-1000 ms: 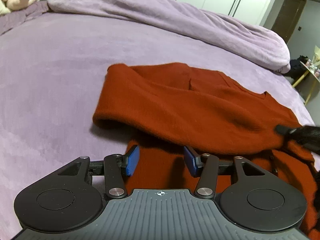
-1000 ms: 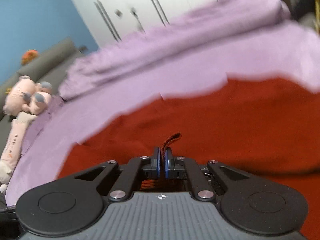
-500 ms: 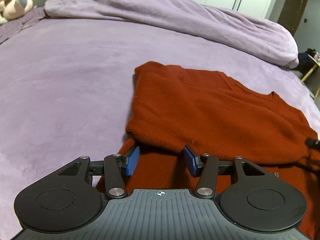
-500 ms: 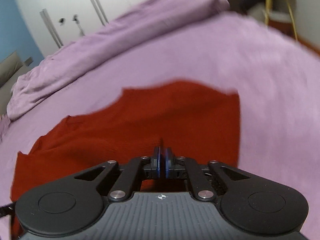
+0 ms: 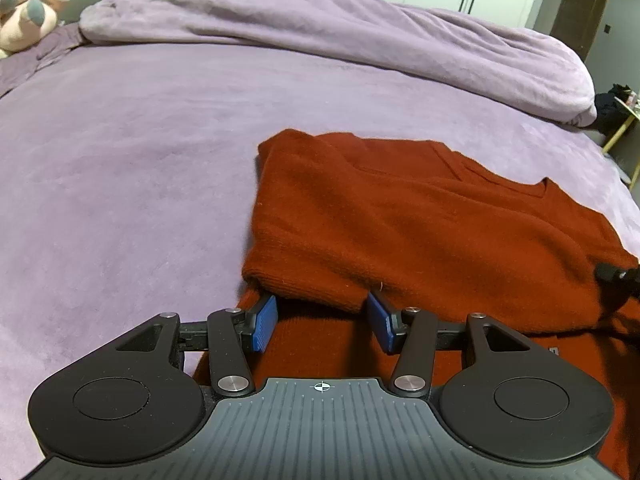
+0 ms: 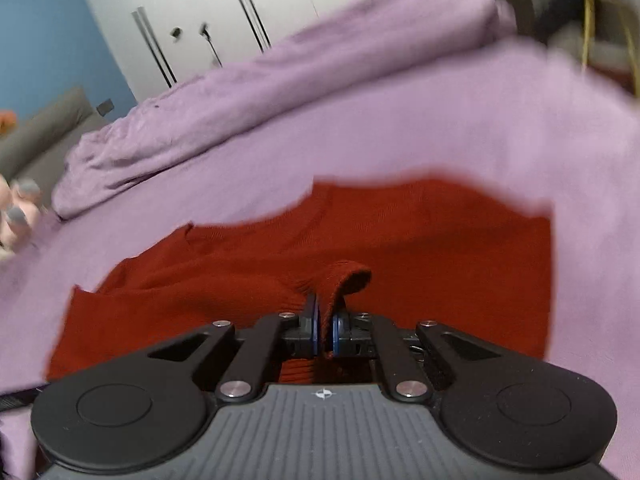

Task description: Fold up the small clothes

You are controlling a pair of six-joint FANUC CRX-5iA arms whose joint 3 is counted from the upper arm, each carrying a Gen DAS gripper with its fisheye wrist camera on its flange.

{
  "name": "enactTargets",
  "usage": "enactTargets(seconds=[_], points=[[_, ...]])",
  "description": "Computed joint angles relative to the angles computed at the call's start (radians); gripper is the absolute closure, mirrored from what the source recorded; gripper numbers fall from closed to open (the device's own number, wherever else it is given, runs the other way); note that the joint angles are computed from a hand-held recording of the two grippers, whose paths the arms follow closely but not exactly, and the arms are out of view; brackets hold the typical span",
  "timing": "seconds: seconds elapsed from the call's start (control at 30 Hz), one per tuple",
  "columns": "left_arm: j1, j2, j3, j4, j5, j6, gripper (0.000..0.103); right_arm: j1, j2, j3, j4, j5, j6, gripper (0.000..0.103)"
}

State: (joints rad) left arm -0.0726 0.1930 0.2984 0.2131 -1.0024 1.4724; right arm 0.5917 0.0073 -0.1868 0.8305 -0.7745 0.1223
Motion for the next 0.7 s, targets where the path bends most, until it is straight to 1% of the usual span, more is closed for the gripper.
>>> enactTargets(seconds=[0.1,0.13,0.17,0.3,0.4,0.5,0.57,0.63,0.7], points=[[-0.009,-0.009,0.002,-0.009,0.033,0.016,0.049,0.019,0.014,-0.029,0.278,-0.124,-0.056,0.098],[-0.013,-0.011,0.004,-0.017,0.046,0.02,0.049,0.02,0.025,-0.028,0.327,-0.163,-0.056,0.098],[-0.017,-0.007,0.01,-0.023,0.053,0.021,0.049,0.017,0.035,-0.02,0.339,-0.19,-0.043,0.098],[-0.045,0.042,0.082,-0.071,0.024,0.064,0.049,0.002,0.059,-0.001,0.287,-0.229,0.036,0.098],[-0.062,0.075,0.128,-0.103,-0.009,0.084,0.051,-0.003,0.062,-0.001,0.255,-0.231,0.051,0.098],[-0.074,0.076,0.131,-0.133,0.004,0.087,0.051,0.002,0.084,0.01,0.233,-0.252,0.079,0.098],[-0.079,0.084,0.146,-0.155,-0.003,0.09,0.051,-0.007,0.105,0.023,0.216,-0.259,0.098,0.098],[-0.084,0.091,0.163,-0.181,-0.013,0.101,0.051,-0.016,0.11,0.014,0.235,-0.247,0.09,0.098],[-0.082,0.088,0.16,-0.174,-0.004,0.093,0.05,-0.022,0.117,0.011,0.249,-0.25,0.097,0.097]])
